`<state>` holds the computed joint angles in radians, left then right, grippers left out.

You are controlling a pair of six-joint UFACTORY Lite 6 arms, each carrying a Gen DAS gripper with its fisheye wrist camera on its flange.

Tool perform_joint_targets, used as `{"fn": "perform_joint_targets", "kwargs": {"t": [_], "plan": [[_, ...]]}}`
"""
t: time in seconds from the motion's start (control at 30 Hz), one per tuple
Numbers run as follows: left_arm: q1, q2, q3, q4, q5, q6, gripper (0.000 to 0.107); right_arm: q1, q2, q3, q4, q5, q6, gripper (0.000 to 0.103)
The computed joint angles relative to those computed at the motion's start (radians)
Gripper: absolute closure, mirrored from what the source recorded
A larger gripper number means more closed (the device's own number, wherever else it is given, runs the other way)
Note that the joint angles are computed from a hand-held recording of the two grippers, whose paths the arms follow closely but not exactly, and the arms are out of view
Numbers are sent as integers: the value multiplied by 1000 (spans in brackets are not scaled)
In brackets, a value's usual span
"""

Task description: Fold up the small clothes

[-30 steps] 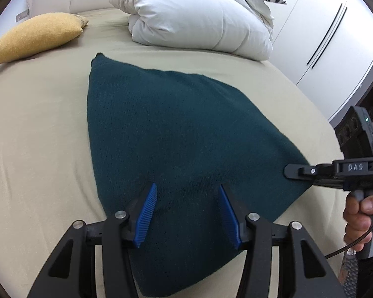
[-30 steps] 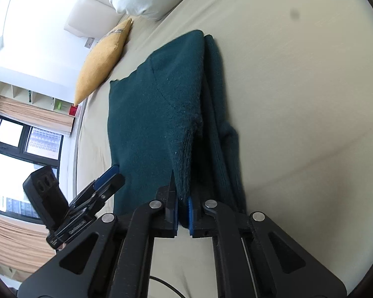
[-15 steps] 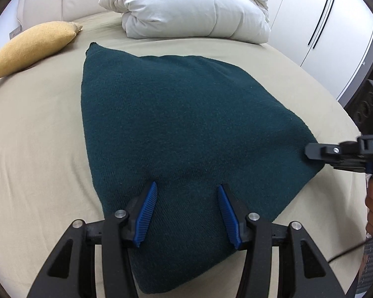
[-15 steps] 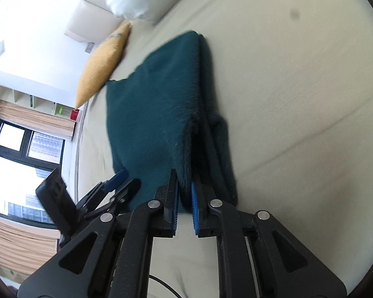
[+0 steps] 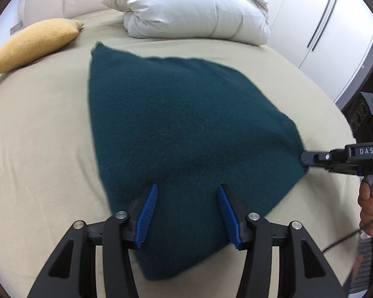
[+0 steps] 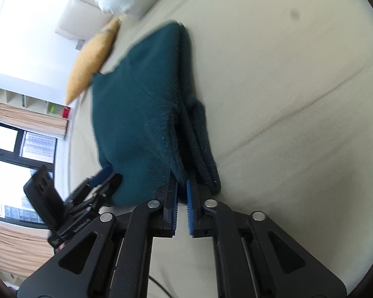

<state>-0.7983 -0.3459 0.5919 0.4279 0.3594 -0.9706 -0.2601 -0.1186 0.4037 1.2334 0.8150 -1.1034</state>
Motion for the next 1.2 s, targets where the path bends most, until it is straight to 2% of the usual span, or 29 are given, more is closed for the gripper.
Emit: {"fn": "perform_joint_targets", "kwargs": {"t": [0.1,0.17,0.27,0.37,0.43,0.47,0.5,0.53,0.6,0.67,0.7,0.8,0.87,1.0,1.07,1.2], "plan": [[14,-49,40,68,48,-38,53,-55,-161,29,-72,11,108,92],[59,7,103,73,40,-3,53,-48,-137,83,5,45,69,92],[150,196,238,91,-11,35,53,85,-1,197,115,29,8,92],[199,420,389,185,-22,-6,53,235,230,354,229,-9,-51,92],[235,505,433,165,-34,41,49,293,400,466,262,-102,-51,93],[261,523,435,133,-62,85,48,290,453,491,293,-115,-70,99],[283,521,418,117,-104,99,48,271,531,516,366,-87,-103,103],[294,515,402,112,-129,108,48,248,572,527,406,-51,-146,103],[289,511,384,203,-142,36,48,215,586,525,443,-35,-185,103],[289,501,362,271,-159,-35,48,227,531,530,373,-101,-129,102],[292,493,348,304,-173,-78,48,241,494,534,339,-130,-93,95],[261,466,316,440,-157,-234,48,301,460,631,237,-173,6,95],[274,467,320,364,-167,-156,48,356,525,760,153,-188,103,95],[268,459,318,295,-157,-97,48,395,797,1053,1,-160,317,93],[262,464,322,308,-150,-112,48,360,872,1092,96,-133,257,100],[261,462,316,328,-156,-139,48,295,873,1050,172,-186,203,102]]}}
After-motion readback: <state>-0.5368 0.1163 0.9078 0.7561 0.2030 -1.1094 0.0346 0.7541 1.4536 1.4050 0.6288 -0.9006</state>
